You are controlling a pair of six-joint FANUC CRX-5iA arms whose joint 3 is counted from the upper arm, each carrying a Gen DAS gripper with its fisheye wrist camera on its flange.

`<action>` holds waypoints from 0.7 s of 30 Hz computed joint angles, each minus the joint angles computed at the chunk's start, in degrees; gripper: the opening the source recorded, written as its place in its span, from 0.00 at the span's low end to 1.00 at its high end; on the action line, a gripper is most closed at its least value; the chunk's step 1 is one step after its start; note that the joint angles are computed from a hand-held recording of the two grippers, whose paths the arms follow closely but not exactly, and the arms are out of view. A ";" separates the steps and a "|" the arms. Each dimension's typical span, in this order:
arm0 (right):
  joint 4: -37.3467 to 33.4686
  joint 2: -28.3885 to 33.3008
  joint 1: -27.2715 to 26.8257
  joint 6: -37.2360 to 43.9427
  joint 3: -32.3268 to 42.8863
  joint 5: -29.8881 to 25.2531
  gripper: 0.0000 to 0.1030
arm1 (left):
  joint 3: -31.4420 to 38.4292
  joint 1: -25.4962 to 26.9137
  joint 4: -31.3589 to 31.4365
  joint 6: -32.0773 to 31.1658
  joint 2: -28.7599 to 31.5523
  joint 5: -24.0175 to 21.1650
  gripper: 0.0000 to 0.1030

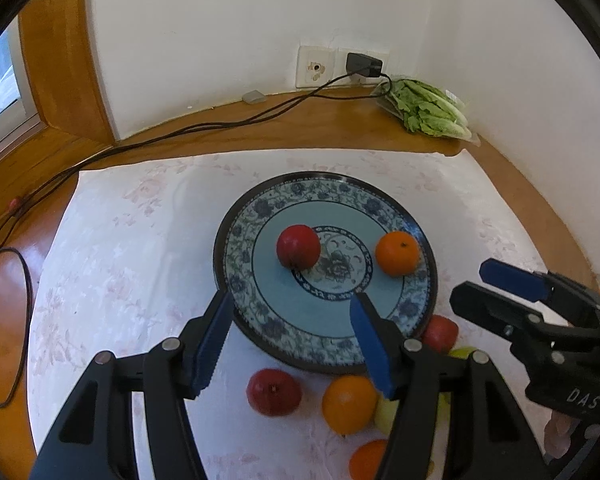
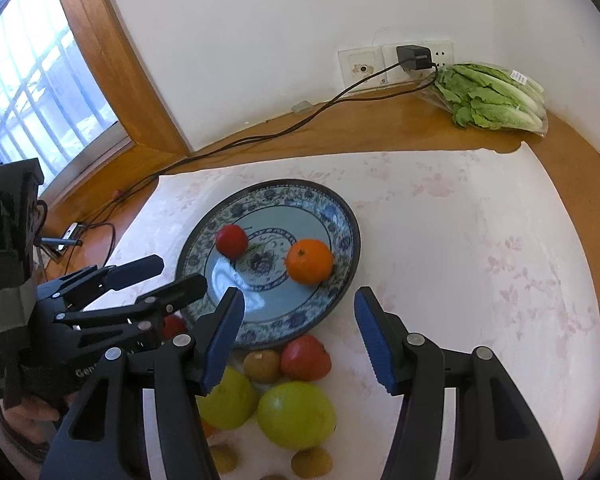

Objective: Organize fruits
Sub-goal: 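Open the left tool on the plate while the right tool releases the orange beside it, then grasp a second red pomegranate with the left tool while the right tool moves to a green pear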

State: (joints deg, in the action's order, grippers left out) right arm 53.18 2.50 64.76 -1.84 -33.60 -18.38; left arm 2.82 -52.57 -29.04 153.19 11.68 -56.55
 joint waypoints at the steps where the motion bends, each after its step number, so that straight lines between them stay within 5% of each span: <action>1: 0.24 -0.29 0.13 -0.43 -0.33 0.03 0.57 | -0.28 -0.20 0.00 0.32 -0.36 0.02 0.62; 21: 7.73 -5.90 3.66 -9.95 -7.81 -1.29 0.57 | -5.24 -2.30 0.10 6.09 -3.73 0.39 0.63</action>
State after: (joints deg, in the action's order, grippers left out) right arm 60.91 -3.39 68.42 -11.80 -41.41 -19.67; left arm -2.42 -54.87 -28.95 159.28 7.95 -56.17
